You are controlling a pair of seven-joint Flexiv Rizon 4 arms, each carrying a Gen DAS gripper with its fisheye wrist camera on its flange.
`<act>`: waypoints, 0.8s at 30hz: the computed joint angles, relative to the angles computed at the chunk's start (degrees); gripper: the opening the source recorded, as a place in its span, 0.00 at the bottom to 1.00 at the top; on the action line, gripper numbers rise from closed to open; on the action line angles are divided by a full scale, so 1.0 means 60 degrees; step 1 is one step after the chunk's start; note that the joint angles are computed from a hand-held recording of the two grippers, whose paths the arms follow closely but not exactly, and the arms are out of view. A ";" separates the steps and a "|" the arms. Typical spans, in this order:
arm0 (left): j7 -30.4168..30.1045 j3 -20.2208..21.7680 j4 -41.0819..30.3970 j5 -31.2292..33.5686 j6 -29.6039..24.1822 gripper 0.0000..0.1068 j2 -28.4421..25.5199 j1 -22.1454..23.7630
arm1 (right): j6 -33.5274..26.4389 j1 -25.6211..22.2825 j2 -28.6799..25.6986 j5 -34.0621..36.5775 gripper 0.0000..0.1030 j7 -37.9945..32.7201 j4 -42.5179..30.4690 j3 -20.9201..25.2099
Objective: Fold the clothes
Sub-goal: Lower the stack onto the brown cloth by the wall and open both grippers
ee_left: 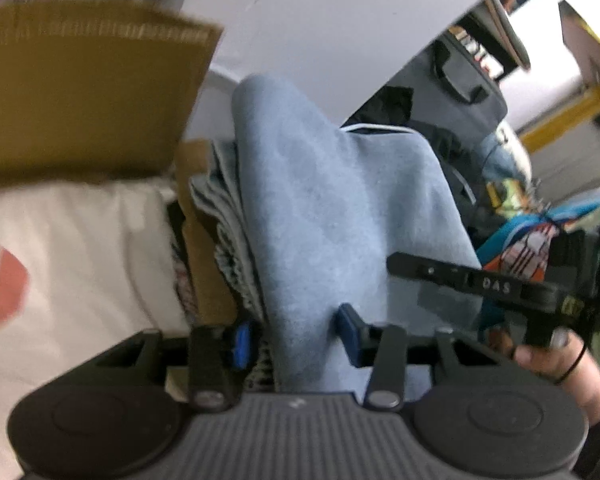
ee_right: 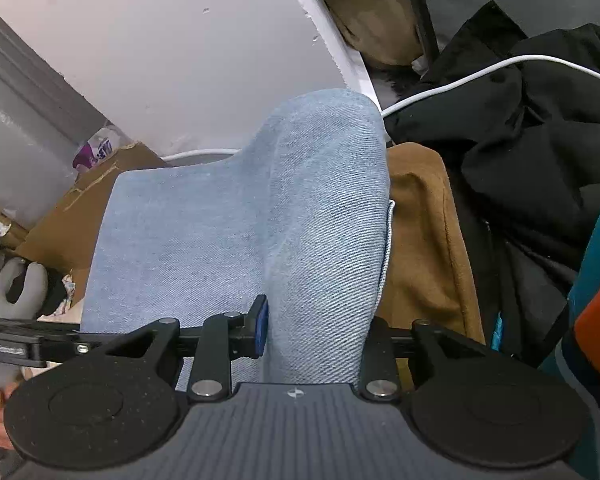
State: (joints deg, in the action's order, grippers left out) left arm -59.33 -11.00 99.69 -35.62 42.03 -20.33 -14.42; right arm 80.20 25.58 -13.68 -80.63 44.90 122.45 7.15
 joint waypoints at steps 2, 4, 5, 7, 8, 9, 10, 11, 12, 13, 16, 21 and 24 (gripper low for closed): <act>-0.0163 0.0199 -0.0311 0.0789 -0.0082 0.42 0.0069 -0.0108 | 0.0019 -0.0010 -0.0003 -0.0018 0.29 0.0027 0.0006 -0.0007; -0.0201 0.0267 -0.0517 0.1208 -0.0088 0.37 0.0152 -0.0140 | -0.0011 -0.0012 0.0008 0.0296 0.29 -0.0298 0.0006 0.0056; -0.0184 0.0271 -0.0645 0.1343 -0.0131 0.36 0.0172 -0.0140 | -0.0044 0.0009 0.0016 0.0510 0.29 -0.0514 0.0006 0.0086; -0.0040 0.0231 -0.0938 0.1573 -0.0236 0.35 0.0135 -0.0156 | -0.0071 0.0078 0.0020 0.0683 0.29 -0.0676 -0.0002 0.0054; 0.0082 0.0203 -0.1104 0.1721 -0.0282 0.35 0.0101 -0.0190 | -0.0082 0.0112 0.0019 0.0699 0.29 -0.0660 -0.0009 0.0021; 0.0197 0.0181 -0.1236 0.1844 -0.0312 0.35 0.0063 -0.0225 | -0.0093 0.0140 0.0016 0.0692 0.29 -0.0634 -0.0020 -0.0010; 0.0304 0.0162 -0.1338 0.1946 -0.0328 0.35 0.0024 -0.0262 | -0.0103 0.0161 0.0012 0.0670 0.29 -0.0608 -0.0031 -0.0036; 0.0380 0.0152 -0.1429 0.2059 -0.0327 0.35 -0.0023 -0.0312 | -0.0110 0.0176 0.0001 0.0649 0.29 -0.0593 -0.0047 -0.0056; 0.0366 0.0173 -0.1548 0.2256 -0.0311 0.35 -0.0098 -0.0395 | -0.0122 0.0182 -0.0013 0.0699 0.29 -0.0671 -0.0064 -0.0053; 0.0299 0.0215 -0.1703 0.2517 -0.0298 0.34 -0.0191 -0.0496 | -0.0142 0.0189 -0.0024 0.0799 0.29 -0.0808 -0.0080 -0.0038; 0.0225 0.0234 -0.2083 0.2969 -0.0416 0.28 -0.0477 -0.0674 | -0.0178 0.0231 -0.0054 0.1046 0.29 -0.1200 -0.0139 -0.0048; 0.0262 0.0395 -0.2536 0.3923 -0.0463 0.26 -0.0865 -0.0977 | -0.0099 0.0299 -0.0184 0.0894 0.29 -0.1272 -0.0275 -0.0271; 0.0033 0.0510 -0.2709 0.4282 -0.0576 0.26 -0.1118 -0.1085 | 0.0129 0.0205 -0.0273 0.0211 0.31 -0.0559 -0.0335 -0.0453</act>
State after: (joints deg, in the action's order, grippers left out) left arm -59.13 -7.94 83.43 -9.93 38.58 -27.04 -20.93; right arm 80.98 26.81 -15.32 -79.36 41.55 120.44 4.43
